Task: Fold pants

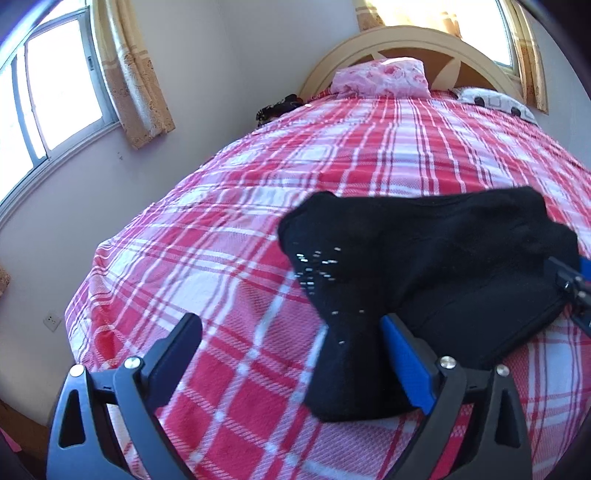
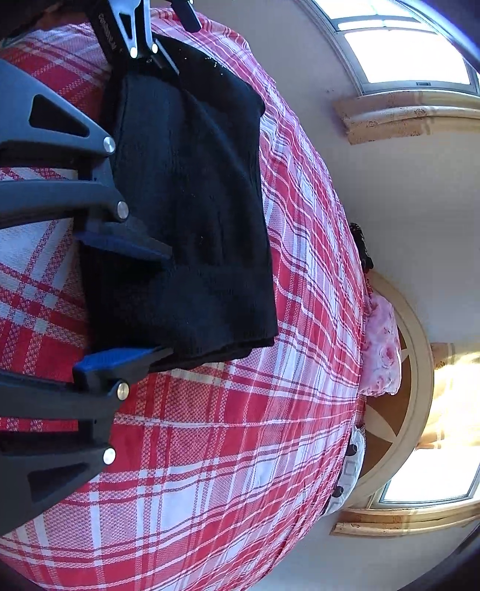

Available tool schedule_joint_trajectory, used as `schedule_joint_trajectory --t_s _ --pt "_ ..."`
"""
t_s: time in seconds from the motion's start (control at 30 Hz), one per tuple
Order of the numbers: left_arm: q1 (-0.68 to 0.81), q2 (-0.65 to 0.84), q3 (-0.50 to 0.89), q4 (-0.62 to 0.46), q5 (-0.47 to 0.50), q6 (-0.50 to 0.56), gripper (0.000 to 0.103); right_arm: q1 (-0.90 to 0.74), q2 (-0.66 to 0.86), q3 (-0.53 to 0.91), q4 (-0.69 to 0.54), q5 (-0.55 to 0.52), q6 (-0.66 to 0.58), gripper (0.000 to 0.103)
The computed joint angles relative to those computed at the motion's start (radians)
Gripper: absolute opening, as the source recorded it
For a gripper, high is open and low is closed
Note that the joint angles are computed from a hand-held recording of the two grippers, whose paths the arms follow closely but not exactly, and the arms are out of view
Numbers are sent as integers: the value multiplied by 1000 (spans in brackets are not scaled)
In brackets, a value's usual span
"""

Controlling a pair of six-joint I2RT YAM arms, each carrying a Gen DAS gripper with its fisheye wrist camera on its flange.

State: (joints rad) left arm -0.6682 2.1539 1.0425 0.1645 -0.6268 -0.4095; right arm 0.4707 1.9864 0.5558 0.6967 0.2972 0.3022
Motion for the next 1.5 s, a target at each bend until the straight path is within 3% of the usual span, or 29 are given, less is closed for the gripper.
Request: schedule_joint_trajectory --t_s 0.1,0.33,0.47,0.57,0.6,0.7,0.87,0.93,1.03,1.07,1.1,1.13,1.2,1.33,1.4,1.5 --pt "25 -73 -71 41 11 -13 99 -3 4 -4 13 -15 -3 58" --pt "-10 -114 -60 123 7 36 92 -22 7 -35 76 -43 21 59" --pt "-30 -78 -18 183 123 33 87 -31 5 -42 88 -56 28 59" --pt "-16 -19 32 129 276 -51 71 -38 6 -47 99 -63 35 59" --pt "-15 -2 35 128 304 -69 69 -43 6 -49 102 -69 37 59" --pt "-39 79 103 27 262 -62 69 -54 9 -48 106 -85 42 59" --pt "-21 59 28 99 301 -23 69 -57 14 -43 103 -84 41 61" --pt "-6 42 -7 124 323 0 69 -64 15 -36 86 -87 52 72" --pt "25 -40 -126 216 368 24 69 -115 33 -12 40 -171 89 76" --pt "37 -91 -195 266 355 28 75 -136 35 -28 72 -205 106 76" --pt "41 -121 -222 274 311 27 95 -141 31 -49 106 -205 118 76" --pt "47 -157 -263 295 251 30 103 -138 22 -86 171 -186 128 76" --pt "78 -237 -347 335 165 37 103 -108 4 -147 278 -110 130 76" --pt "137 -286 -370 272 107 -6 103 7 -30 -221 400 138 98 76" --pt "137 -253 -339 220 87 -10 103 55 -42 -218 397 221 61 76" --pt "115 -164 -259 135 72 -4 97 82 -65 -150 215 210 11 76"
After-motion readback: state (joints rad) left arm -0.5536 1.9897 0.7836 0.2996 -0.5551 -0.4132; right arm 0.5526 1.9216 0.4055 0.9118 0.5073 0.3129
